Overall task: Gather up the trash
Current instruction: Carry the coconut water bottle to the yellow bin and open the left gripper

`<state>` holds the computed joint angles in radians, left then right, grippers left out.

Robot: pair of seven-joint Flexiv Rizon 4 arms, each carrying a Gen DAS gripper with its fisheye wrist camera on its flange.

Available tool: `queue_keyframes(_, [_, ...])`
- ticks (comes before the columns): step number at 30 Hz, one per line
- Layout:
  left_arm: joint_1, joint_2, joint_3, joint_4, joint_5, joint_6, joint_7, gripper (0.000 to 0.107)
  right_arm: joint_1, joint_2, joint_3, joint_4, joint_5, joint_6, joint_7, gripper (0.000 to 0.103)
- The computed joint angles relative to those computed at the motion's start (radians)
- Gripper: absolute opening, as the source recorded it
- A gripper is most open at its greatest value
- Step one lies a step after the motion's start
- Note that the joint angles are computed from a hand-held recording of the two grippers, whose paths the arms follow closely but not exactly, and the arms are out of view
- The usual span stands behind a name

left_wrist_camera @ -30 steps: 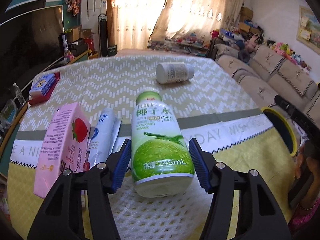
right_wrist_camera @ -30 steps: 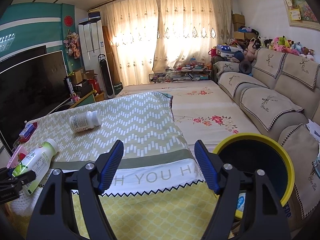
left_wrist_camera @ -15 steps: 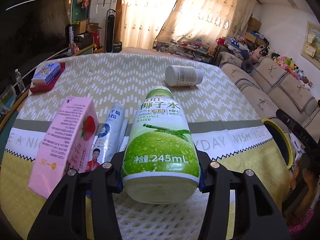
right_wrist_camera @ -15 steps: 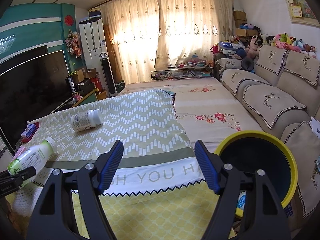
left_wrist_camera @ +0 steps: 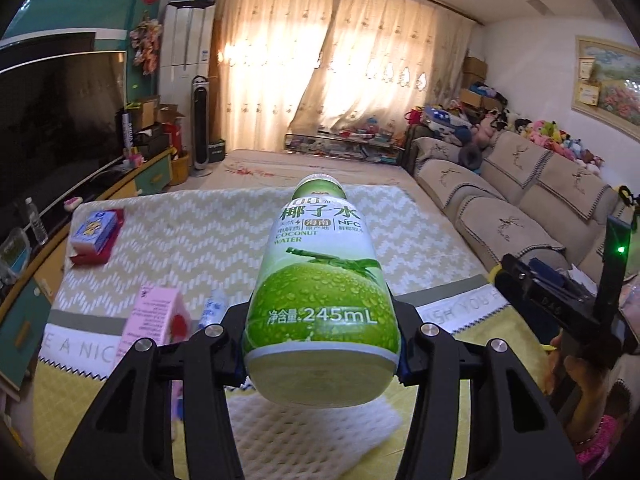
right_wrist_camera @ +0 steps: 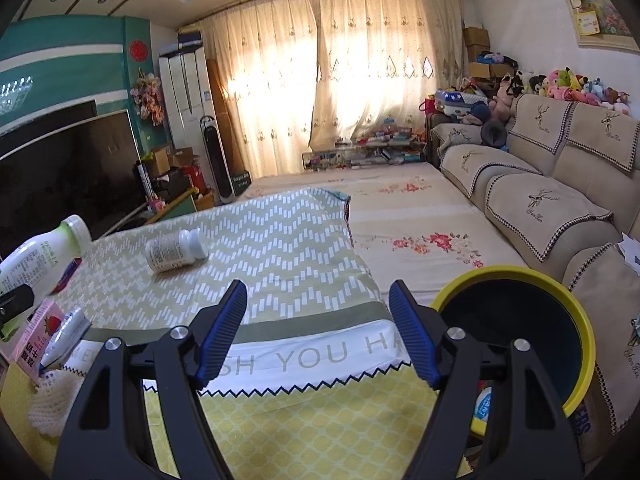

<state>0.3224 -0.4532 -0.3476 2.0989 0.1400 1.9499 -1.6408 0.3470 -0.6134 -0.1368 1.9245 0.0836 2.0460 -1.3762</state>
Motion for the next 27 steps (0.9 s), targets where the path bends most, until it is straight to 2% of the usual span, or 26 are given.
queue_keyframes(2, [0.017, -0.006, -0.042, -0.017, 0.015, -0.018, 0.005, 0.051, 0.0, 0.001, 0.0, 0.014, 0.014, 0.047, -0.009, 0.07])
queue_keyframes(3, [0.02, -0.011, -0.059, -0.028, 0.018, -0.027, 0.01, 0.051, 0.017, 0.007, -0.021, 0.02, 0.033, 0.045, -0.023, 0.07])
queue_keyframes(7, [0.015, -0.058, -0.134, -0.093, 0.011, -0.087, 0.064, 0.051, -0.004, 0.041, -0.027, 0.049, 0.061, 0.061, -0.038, 0.07])
queue_keyframes(14, [-0.079, -0.172, -0.208, -0.235, -0.063, -0.192, 0.21, 0.051, -0.027, 0.096, -0.074, 0.104, 0.164, 0.103, -0.095, 0.07])
queue_keyframes(19, [-0.196, -0.241, -0.192, -0.346, -0.128, -0.27, 0.303, 0.051, -0.075, 0.12, -0.081, 0.125, 0.209, 0.123, -0.116, 0.07])
queue_keyframes(27, [-0.393, -0.35, -0.117, -0.563, -0.229, -0.441, 0.432, 0.051, -0.153, 0.129, -0.077, 0.139, 0.239, 0.137, -0.13, 0.07])
